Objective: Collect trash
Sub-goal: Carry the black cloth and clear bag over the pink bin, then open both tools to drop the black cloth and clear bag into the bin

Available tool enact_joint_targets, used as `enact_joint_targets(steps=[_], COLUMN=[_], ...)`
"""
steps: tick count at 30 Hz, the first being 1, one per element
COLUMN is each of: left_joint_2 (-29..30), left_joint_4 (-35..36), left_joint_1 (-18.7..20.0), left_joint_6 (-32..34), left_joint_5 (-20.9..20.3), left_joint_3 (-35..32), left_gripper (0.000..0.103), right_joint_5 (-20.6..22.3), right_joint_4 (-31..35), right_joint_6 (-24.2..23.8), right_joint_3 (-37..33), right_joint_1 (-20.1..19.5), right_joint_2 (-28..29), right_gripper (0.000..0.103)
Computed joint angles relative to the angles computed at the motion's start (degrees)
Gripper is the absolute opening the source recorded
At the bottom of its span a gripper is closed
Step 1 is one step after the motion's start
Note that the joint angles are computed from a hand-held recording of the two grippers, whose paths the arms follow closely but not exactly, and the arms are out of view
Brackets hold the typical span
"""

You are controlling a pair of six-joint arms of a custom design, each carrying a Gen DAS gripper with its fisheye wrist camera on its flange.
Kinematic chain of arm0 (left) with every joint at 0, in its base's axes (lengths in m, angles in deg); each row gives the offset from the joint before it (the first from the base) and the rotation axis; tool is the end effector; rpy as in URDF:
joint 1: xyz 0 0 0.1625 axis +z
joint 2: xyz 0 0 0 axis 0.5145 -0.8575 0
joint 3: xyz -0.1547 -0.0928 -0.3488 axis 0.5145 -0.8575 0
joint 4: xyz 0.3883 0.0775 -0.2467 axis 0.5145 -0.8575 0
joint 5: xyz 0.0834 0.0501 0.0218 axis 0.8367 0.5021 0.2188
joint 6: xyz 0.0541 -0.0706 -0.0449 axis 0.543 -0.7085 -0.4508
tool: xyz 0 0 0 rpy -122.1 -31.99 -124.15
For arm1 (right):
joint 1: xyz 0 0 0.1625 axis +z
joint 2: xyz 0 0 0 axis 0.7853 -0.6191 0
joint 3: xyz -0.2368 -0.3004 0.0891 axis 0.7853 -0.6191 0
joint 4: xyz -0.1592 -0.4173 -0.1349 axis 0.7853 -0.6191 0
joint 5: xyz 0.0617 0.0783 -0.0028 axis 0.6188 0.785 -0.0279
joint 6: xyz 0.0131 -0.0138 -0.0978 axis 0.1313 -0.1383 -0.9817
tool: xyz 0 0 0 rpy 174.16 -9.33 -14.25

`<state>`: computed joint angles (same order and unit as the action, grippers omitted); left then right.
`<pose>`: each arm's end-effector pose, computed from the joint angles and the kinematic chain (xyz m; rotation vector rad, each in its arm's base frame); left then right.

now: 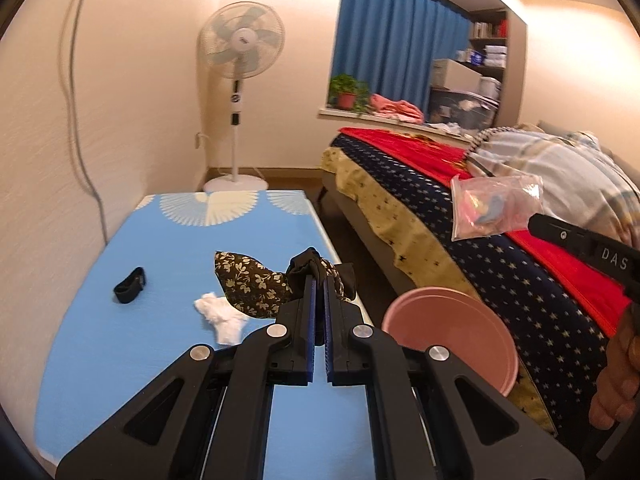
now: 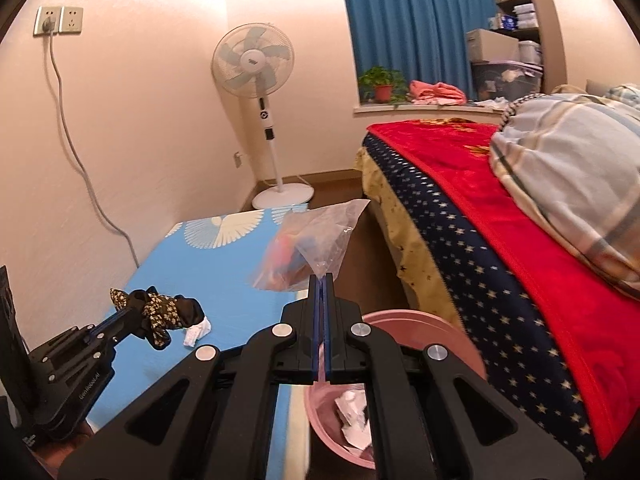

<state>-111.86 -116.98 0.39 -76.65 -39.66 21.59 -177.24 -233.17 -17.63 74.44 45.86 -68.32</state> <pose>-0.3982 -0.5127 0.0930 0.1684 2.0081 -1.3743 0.1987 -0.5867 0.3810 0.9821 -2.3750 1.0599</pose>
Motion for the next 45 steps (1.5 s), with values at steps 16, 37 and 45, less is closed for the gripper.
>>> enact_joint_targets(steps=[16,37,45], left_joint_2=[9.4,17.77,19.77], left_joint_4=[-18.25,-22.72,-21.52], left_joint_1=[1.58,7.85,8.97], left_joint_6=[17.72,24.0,25.23], left_joint_5=[-6.08,-19.23,-22.99], left_joint_3=[-6.82,-16.71,-19.23], left_gripper=[0.003,0.003,0.003], right_joint_5=[-4.58,-13.69,-15.93], right_joint_4=[-5.04,-14.55,-15.22], right_joint_6=[-0.64,-1.26,-0.55], right_joint_3=[0.68,-2.63,-3.92], right_joint_1=[-2.46,-3.65,-3.89], right_joint_2=[-0.02,6.24,8.26], right_gripper=[0.002,0.002,0.002])
